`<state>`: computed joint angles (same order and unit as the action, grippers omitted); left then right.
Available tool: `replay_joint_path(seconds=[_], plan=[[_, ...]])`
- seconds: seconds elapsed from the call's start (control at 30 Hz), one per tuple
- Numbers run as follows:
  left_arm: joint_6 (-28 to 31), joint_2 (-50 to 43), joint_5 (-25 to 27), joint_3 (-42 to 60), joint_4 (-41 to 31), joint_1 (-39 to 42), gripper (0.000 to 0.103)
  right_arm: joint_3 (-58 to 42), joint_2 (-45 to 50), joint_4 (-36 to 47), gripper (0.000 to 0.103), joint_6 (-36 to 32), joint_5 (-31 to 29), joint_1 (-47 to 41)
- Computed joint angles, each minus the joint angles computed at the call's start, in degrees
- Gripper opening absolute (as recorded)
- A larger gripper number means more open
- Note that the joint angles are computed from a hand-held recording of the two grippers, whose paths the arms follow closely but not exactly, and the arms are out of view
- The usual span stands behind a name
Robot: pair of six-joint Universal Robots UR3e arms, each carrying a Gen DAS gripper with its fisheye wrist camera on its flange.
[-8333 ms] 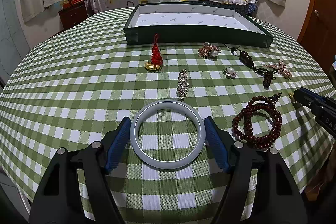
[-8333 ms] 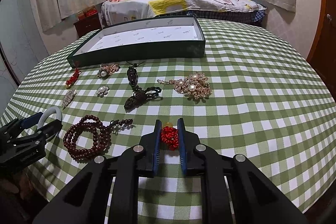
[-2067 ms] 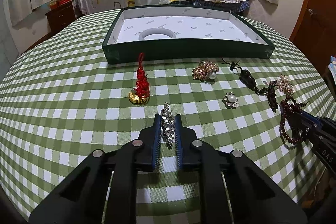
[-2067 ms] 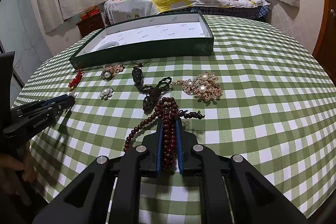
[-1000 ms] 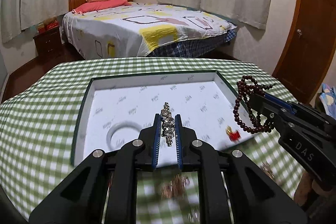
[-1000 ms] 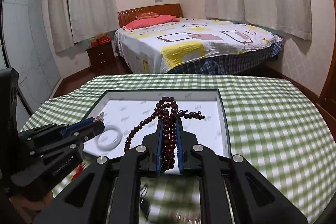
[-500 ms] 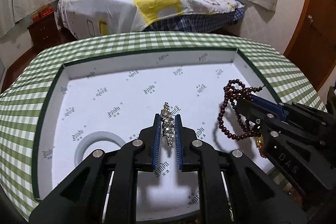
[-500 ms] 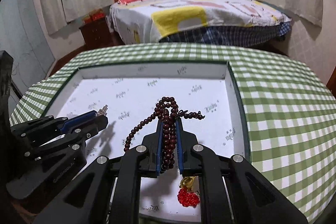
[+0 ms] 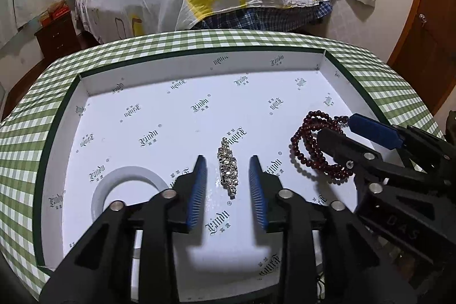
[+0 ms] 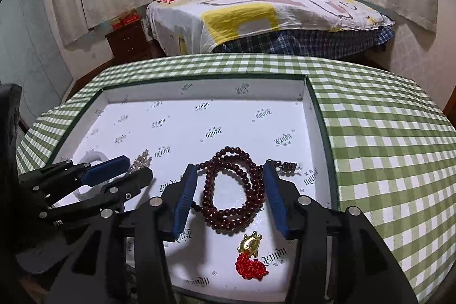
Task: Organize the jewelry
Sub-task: 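Carry the bead strand and silver brooch into the box and open both tools, then withdraw both tools from the box toward the remaining jewelry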
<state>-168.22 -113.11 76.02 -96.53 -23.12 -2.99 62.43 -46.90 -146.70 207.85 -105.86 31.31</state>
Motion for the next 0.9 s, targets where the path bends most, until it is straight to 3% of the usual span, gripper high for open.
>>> replay_joint_path(seconds=[0.07, 0.2, 0.57, 0.9], plan=[[-0.6, 1.4, -0.1, -1.4, 1.2, 0.5, 0.053, 1.5, -1.5, -0.7, 0.048, 0.4, -0.9, 0.2], [-0.6, 3.9, -1.4, -2.9, 1.0, 1.5, 0.059, 4.1, -4.3, -2.0, 0.05, 0.7, -2.7, 0.7], [1.9, 18.3, -6.6, -14.7, -0.1, 7.6, 0.06, 9.4, -10.7, -0.8, 0.05, 5.1, -7.6, 5.4], [7.0, 34.1, -10.3, -27.6, -5.4, 16.3, 0.06, 11.6, -11.3, 1.1, 0.05, 9.7, -11.3, 12.8]])
